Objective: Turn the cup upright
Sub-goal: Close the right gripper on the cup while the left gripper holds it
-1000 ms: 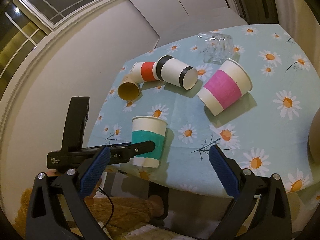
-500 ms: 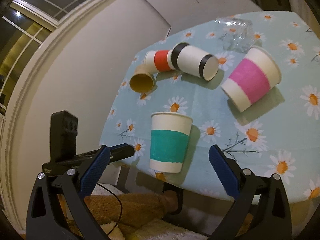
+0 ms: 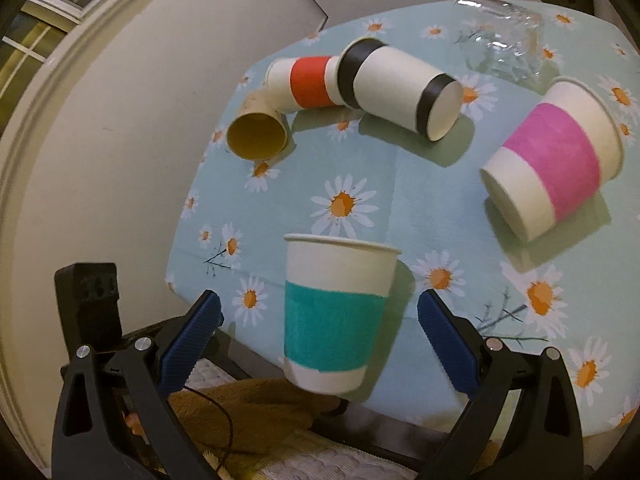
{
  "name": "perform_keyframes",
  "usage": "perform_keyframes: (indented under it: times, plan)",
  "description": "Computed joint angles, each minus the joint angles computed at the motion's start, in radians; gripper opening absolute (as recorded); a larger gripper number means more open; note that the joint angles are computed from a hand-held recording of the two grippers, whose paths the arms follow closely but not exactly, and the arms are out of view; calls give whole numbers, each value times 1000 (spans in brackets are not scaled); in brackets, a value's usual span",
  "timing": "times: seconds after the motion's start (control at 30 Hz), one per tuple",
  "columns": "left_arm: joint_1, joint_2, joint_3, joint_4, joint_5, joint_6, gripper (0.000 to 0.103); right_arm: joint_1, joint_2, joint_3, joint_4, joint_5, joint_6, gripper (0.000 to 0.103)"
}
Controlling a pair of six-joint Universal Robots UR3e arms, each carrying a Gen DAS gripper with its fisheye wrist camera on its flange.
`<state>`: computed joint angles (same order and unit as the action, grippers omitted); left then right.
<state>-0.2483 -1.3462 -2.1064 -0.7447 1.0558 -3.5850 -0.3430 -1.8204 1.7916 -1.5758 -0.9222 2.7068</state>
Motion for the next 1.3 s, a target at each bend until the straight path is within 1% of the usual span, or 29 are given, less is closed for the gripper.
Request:
perform_keyframes:
  times: [0.07,0.1,0.13,0.2,0.27,0.4,0.53,0.6,0.87,1.0,1.17,1.23,1.3]
  plan:
    - [10,16,-11,-16,-14,18,75,49,44,-21,-44,-38,49,94]
    - [11,22,-13,-21,-13,28,75,68,65,-36,-54,-50,71,89]
    - [9,15,-9,-18,-13,31,75,91,86,-55,-66,-74,100,88]
    - [19,18,-14,-21,-31,39,75,117,102,-68,-95,-107,131,87]
    - [27,24,-21,-19,-44,38,75,151,125,-85,-121,-165,178,87]
    - [20,38,-16,-17,-37,43,75,170,152,-88,-137,-191,209,81]
    - [17,42,-10,-16,-34,45,75,193,176,-94,-152,-217,230,68]
    - [16,40,-6,-20,-29,46,75,203,176,-97,-158,-226,237,68]
    - [22,49,-4,-26,-9,48,75,197,129,-74,-176,-214,230,67]
    - [19,42,-6,-16,3,43,75,190,75,-41,-191,-201,200,67]
    - [26,55,-16,12,15,34,75,158,-53,46,-245,-144,162,67]
    - [26,57,-16,15,27,33,75,139,-138,115,-301,-112,148,67]
    - [19,56,-17,24,43,27,75,112,-218,170,-322,-70,119,67]
